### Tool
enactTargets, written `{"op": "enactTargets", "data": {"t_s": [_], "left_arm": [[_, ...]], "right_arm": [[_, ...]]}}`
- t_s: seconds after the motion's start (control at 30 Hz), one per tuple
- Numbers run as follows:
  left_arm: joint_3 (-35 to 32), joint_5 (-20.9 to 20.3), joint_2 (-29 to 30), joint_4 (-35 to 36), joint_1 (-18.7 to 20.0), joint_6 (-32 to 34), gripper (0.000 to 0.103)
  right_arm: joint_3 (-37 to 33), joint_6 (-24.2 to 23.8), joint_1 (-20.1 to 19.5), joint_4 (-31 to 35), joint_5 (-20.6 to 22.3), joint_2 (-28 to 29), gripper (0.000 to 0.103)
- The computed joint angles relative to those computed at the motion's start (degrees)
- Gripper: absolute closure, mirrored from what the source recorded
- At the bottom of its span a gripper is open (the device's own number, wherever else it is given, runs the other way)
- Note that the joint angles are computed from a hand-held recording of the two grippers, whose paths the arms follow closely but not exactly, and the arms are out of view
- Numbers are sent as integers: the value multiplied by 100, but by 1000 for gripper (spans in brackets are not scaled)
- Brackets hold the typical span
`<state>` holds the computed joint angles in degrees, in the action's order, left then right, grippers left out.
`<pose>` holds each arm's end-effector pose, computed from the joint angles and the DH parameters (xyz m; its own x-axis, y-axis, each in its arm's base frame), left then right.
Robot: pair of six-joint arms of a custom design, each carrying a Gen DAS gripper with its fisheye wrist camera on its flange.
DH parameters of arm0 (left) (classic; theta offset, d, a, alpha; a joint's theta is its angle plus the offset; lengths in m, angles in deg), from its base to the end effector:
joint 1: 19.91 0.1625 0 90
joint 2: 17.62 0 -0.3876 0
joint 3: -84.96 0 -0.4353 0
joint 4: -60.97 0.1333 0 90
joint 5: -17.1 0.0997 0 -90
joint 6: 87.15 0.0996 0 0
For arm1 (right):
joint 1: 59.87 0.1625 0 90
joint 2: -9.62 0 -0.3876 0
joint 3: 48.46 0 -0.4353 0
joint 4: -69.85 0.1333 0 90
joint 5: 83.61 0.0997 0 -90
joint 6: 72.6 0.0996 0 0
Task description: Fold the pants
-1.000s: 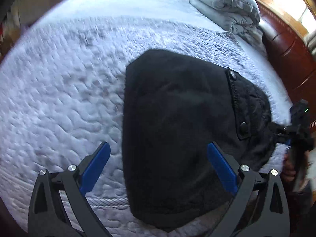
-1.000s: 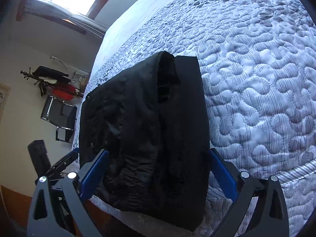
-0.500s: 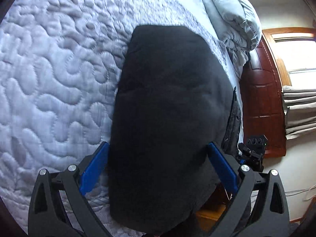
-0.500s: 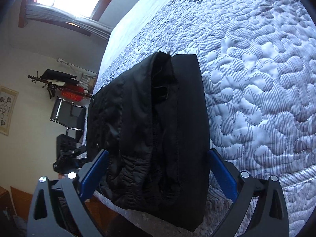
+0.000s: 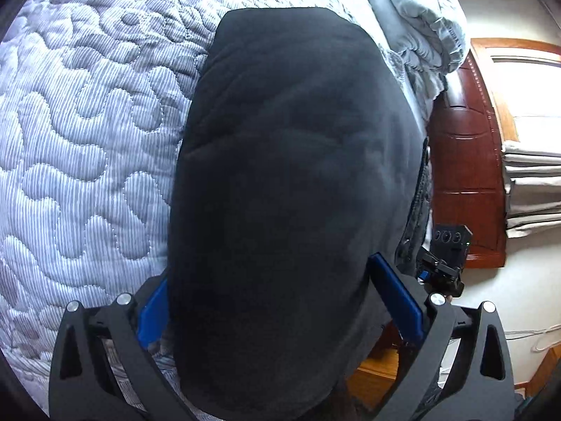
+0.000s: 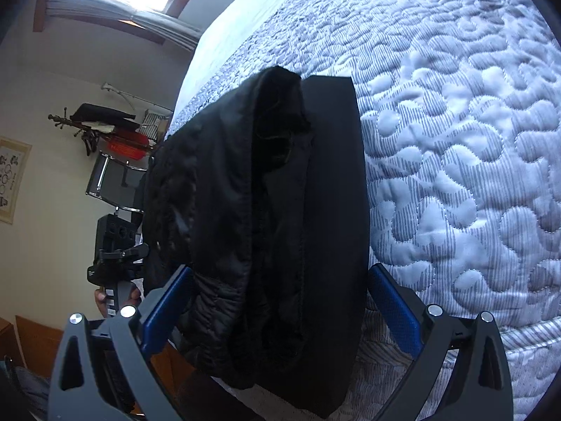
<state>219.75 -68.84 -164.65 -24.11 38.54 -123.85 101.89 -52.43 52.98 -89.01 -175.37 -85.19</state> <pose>0.0088 -0.2539 0.3799 -0.9955 -0.0928 0.0198 -0.0947 0.9850 -0.1441 0.2496 -0.2570 0.1159 -0.9975 -0.0490 -0.0514 -0.0362 0.9733 -0.2266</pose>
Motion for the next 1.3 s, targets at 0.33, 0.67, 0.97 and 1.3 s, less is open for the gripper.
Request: {"op": "enactTargets", "data": {"t_s": [0.33, 0.67, 0.97, 1.3], "left_arm": [[-20, -228, 493, -329, 439, 78, 2], [114, -38, 248, -471, 230, -339, 2], [42, 498, 185, 22, -682, -597, 20], [6, 383, -35, -67, -911, -604, 62]], "right_arm": [[154, -273, -621, -109, 702, 35, 3], [-19, 15, -336, -195, 445, 292, 3], [-287, 58, 232, -279, -192, 587, 22], [-465, 58, 700, -429, -543, 709, 51]]}}
